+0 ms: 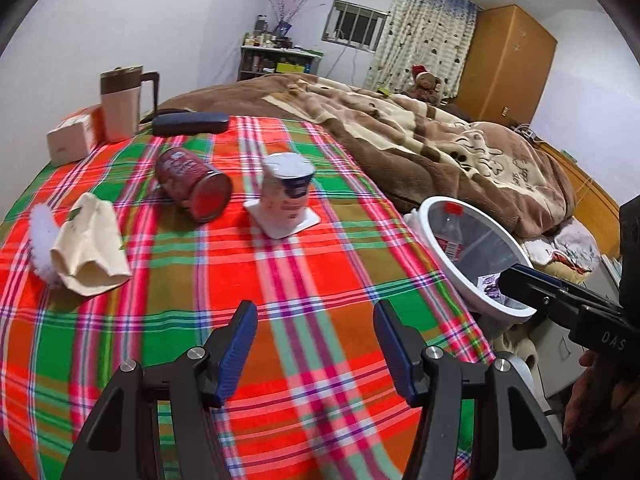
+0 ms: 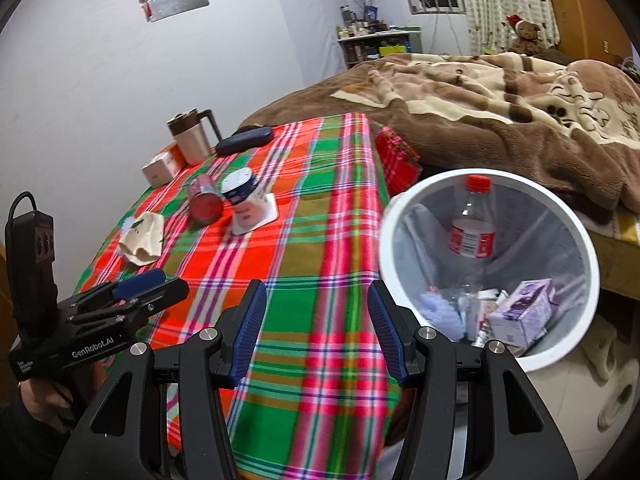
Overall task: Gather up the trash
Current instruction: 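Move both open tools back from the bin to the table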
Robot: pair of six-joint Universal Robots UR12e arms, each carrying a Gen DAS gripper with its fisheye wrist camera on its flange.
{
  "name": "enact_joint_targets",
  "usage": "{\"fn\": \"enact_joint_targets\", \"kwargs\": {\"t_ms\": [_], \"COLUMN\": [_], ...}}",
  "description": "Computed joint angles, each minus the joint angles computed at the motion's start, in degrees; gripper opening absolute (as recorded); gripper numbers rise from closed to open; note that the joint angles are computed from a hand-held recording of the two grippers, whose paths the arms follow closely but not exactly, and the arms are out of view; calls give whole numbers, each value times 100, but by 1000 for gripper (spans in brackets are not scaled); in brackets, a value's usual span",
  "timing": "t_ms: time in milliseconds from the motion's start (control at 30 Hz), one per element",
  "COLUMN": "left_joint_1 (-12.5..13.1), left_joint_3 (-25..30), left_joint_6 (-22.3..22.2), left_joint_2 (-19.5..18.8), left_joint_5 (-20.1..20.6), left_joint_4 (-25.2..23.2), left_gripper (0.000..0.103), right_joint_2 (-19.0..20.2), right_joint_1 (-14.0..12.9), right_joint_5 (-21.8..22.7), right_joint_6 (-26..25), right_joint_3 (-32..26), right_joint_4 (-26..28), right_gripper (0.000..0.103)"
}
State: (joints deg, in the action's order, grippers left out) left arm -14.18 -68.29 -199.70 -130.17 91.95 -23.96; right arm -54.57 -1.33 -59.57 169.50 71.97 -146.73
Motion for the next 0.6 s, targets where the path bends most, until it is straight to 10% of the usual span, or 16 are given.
{"fn": "enact_joint_targets", "kwargs": {"t_ms": [600], "left_joint_1": [189], "left_joint_3": [-304], "left_joint_6": [-508], "left_joint_2": [189], "left_joint_5": [88], "left_joint_4": [-61], "left_gripper": [60], "right_joint_2": [153], "right_joint_1": [189], "right_joint_5": [64], "right_joint_6": [-462], "right_joint_3": [-378], "right_joint_4": [591], "right_gripper": [60]}}
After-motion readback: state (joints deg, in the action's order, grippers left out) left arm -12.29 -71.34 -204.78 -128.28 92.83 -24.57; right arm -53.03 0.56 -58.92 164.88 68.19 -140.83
